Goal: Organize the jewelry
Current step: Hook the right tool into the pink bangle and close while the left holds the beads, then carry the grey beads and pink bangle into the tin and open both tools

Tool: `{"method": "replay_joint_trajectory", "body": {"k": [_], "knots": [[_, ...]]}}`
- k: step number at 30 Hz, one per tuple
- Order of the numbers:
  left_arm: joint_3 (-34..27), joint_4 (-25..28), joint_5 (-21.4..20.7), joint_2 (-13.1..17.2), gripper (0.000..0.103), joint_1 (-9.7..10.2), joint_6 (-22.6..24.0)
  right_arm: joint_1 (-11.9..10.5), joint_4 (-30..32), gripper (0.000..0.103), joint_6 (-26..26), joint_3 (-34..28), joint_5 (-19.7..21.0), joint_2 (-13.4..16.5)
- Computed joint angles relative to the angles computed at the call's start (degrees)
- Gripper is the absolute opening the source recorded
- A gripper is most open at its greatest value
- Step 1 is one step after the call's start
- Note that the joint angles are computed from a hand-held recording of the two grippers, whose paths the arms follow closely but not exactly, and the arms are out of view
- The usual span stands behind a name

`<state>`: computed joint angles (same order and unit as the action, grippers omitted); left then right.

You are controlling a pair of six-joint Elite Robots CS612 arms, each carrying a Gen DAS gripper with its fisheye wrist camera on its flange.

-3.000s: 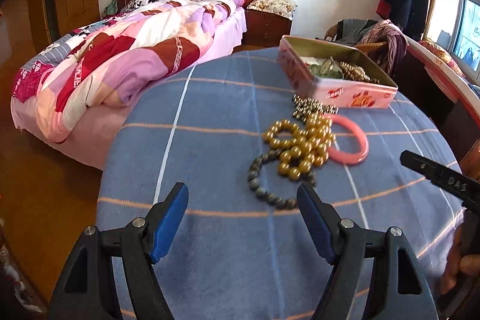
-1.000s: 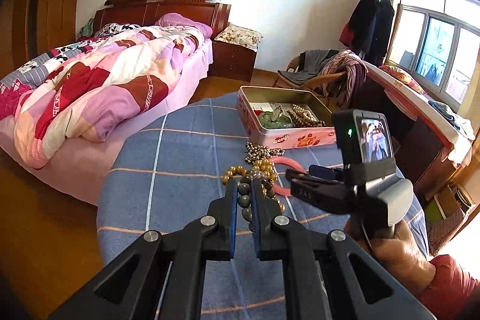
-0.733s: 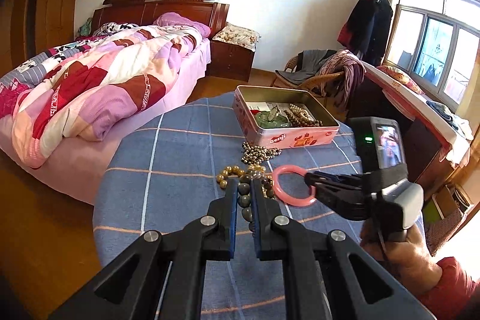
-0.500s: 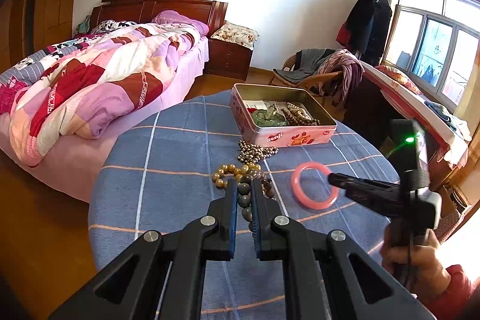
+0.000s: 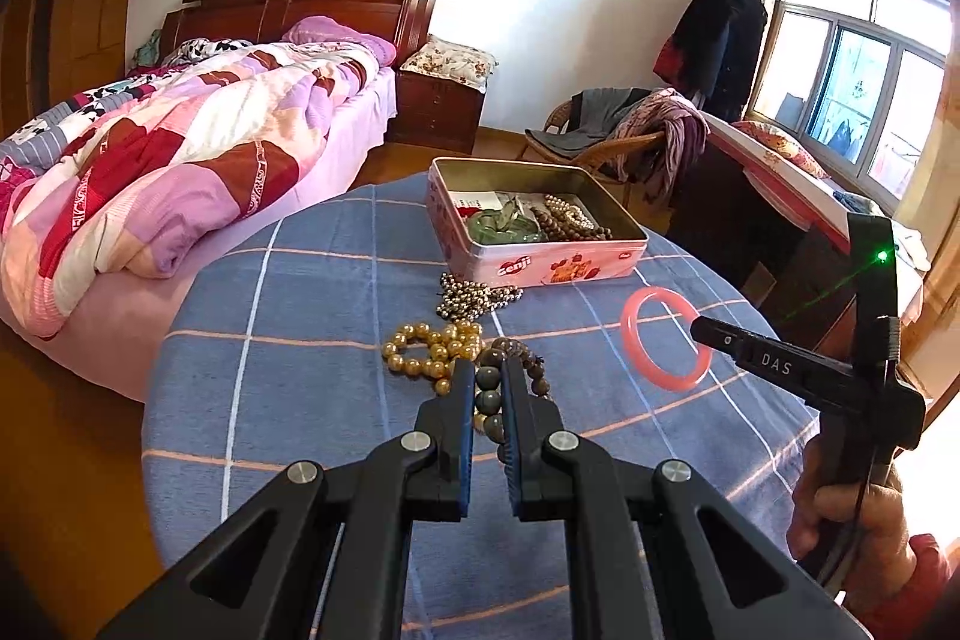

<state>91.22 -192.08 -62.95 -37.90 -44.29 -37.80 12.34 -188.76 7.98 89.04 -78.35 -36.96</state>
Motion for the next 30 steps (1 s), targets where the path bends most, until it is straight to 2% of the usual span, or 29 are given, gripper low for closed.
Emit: {"method": "replay_joint_trajectory", "body": {"k": [14, 21, 30], "knots": [[-2.6, -0.6, -1.7, 1.1, 0.007, 0.45, 1.8, -0.8, -3.1, 0.013, 2.4, 0.2, 0.0, -0.3], [-4.7, 0.2, -3.2, 2.0, 0.007, 1.17, 1.6, -1.0, -2.5, 0.013, 2.4, -0.9, 0.7, 0.2], [-10.1, 1.0, -3.4, 3.9, 0.007, 2.52, 4.9, -0.8, -2.8, 0.013, 3.3, -6.1, 0.6, 1.7]]}}
